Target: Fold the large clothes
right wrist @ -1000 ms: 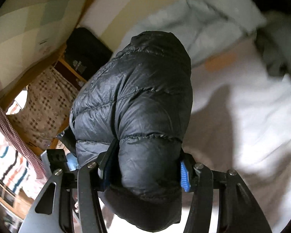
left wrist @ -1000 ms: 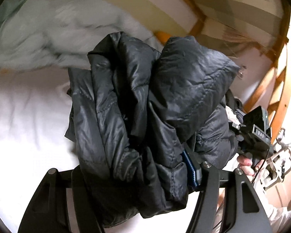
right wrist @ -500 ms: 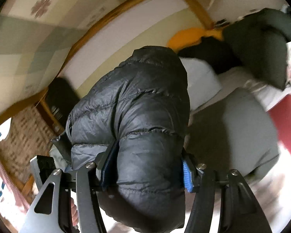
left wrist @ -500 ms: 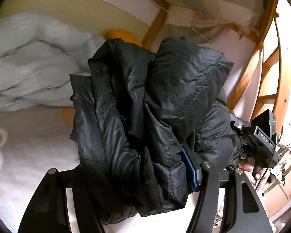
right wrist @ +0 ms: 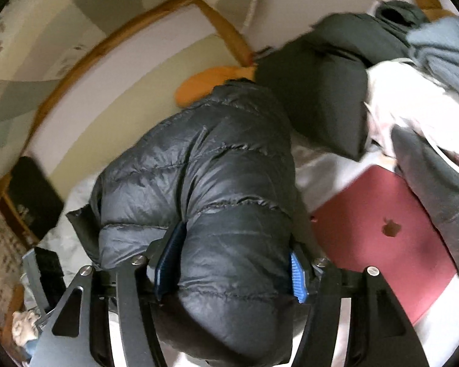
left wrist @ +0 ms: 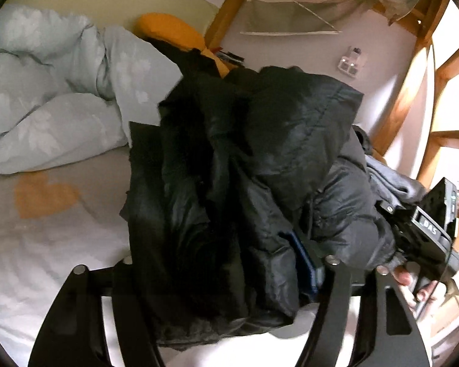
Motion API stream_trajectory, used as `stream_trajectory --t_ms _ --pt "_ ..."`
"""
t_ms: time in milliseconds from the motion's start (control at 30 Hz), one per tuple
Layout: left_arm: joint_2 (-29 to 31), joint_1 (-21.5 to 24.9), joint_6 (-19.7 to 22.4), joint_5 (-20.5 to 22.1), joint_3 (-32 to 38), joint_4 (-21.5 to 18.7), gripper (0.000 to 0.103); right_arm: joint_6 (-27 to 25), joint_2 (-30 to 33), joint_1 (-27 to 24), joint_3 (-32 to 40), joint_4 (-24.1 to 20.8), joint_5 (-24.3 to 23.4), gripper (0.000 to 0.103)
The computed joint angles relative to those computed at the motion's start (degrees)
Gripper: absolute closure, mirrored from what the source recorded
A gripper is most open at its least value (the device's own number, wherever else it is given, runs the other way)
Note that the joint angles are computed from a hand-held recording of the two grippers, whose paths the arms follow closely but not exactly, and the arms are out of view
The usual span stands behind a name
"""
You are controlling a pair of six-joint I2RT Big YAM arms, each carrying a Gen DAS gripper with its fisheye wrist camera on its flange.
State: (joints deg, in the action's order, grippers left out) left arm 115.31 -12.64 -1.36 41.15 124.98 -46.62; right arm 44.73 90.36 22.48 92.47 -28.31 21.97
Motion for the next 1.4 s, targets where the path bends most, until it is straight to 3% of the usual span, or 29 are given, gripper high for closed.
stream_trajectory --t_ms 67,133,233,300,400,467,600,833,967,1200,1333,1400 --pt "-0.2 -0.5 -1.6 -2.2 -1.2 3.0 0.015 0.7 0.4 -0.4 0.0 -1.2 1.4 0.037" --pt "-0.5 -0.4 -3.0 -4.2 -2.1 4.9 0.006 0.3 0.9 0.4 0.3 -1.7 3.6 0.035" --pt "-3.0 -0.3 -2.9 -6.2 -6.3 9.3 0.006 -3.3 1.9 2.0 1.8 -3.4 8.8 0.028" --pt "-6.7 0.0 -0.6 -8.0 -12.1 14.9 0.001 -7.8 3.0 4.3 3.8 -5.5 16.9 0.018" --pt "-11.2 0.3 4.3 -12.8 -18.7 21.7 0.0 -13.6 3.7 6.9 5.0 -5.0 25.5 0.017" --pt "-13.9 0.6 6.7 -14.5 -22.5 24.9 0.0 -14.5 3.3 8.2 4.4 -3.1 27.1 0.015" --pt "-18.0 1.7 8.6 -14.4 -28.3 28.6 0.0 -13.8 1.8 10.7 2.6 0.4 31.0 0.0" --pt "-23.8 3.9 9.4 -13.9 -37.9 33.9 0.0 -8.7 1.8 14.5 2.9 -0.5 33.3 0.0" --pt "-26.9 5.8 9.8 -13.2 -43.8 36.5 0.0 -11.4 4.9 17.1 5.3 -2.6 32.9 0.0" --pt "-30.0 8.1 12.3 -14.0 -51.4 40.0 0.0 -6.5 7.9 21.4 5.3 -4.3 31.4 0.0" --pt "-30.8 9.3 13.0 -14.1 -55.3 42.5 0.0 -7.9 8.9 23.7 3.8 -4.0 35.6 0.0" --pt "-30.8 9.5 14.2 -15.0 -56.8 43.4 0.0 -6.3 9.2 24.8 1.8 -3.0 37.4 0.0"
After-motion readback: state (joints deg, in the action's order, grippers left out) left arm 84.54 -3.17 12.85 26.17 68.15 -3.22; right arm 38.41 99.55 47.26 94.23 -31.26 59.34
